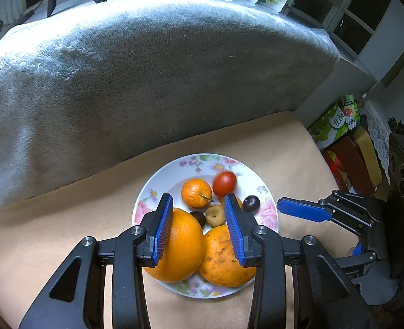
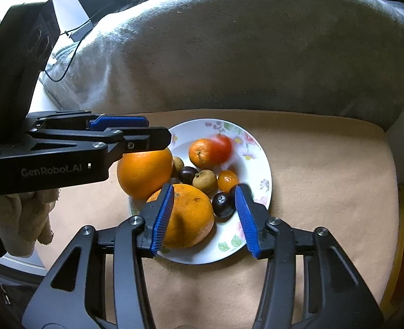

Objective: Organize fruits

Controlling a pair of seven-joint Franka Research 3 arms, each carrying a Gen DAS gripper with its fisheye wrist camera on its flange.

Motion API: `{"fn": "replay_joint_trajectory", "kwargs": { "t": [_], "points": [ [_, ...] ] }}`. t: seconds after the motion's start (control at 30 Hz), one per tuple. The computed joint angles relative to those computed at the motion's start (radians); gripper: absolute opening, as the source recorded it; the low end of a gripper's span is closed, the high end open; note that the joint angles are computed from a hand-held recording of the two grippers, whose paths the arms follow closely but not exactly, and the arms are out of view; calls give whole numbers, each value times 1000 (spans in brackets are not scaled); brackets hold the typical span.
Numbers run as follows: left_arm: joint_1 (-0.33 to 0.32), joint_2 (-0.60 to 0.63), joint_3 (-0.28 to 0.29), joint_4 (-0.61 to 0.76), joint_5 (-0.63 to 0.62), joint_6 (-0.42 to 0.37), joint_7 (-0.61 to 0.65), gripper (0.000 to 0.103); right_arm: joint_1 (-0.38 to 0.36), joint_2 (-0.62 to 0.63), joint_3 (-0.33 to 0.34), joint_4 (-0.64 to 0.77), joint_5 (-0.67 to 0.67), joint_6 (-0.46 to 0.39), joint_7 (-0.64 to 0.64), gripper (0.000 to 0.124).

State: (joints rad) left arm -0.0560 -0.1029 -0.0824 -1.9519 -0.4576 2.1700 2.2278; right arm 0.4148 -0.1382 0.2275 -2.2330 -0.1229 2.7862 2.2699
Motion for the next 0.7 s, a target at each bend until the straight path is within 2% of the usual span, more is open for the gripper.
{"fn": "replay_joint_trajectory", "kwargs": {
  "t": [0.1, 0.17, 0.27, 0.33, 0.4, 0.47, 0.7],
  "points": [
    [-1, -8, -1, -8, 1, 12, 1, 56, 0, 2, 5, 12, -22, -25, 3, 51],
    [-2, -15, 0, -13, 2, 14, 2, 57, 0, 2, 10, 16, -44, -37, 18, 66],
    [-3, -22, 3, -18, 10, 21, -7, 67, 0, 0, 13, 17, -66, -44, 40, 68],
    [-3, -23, 6, -17, 13, 20, -11, 67, 3, -2, 13, 19, -69, -58, 48, 69],
    [-3, -21, 5, -15, 19, 18, -24, 74, 5, -1, 12, 22, -73, -66, 51, 71],
    [-2, -22, 6, -13, 21, 17, -34, 74, 3, -8, 15, 18, -88, -72, 69, 75],
    [-2, -27, 6, -18, 45, 13, -63, 76, 1, -14, 21, 27, -125, -117, 119, 76]
  ]
}}
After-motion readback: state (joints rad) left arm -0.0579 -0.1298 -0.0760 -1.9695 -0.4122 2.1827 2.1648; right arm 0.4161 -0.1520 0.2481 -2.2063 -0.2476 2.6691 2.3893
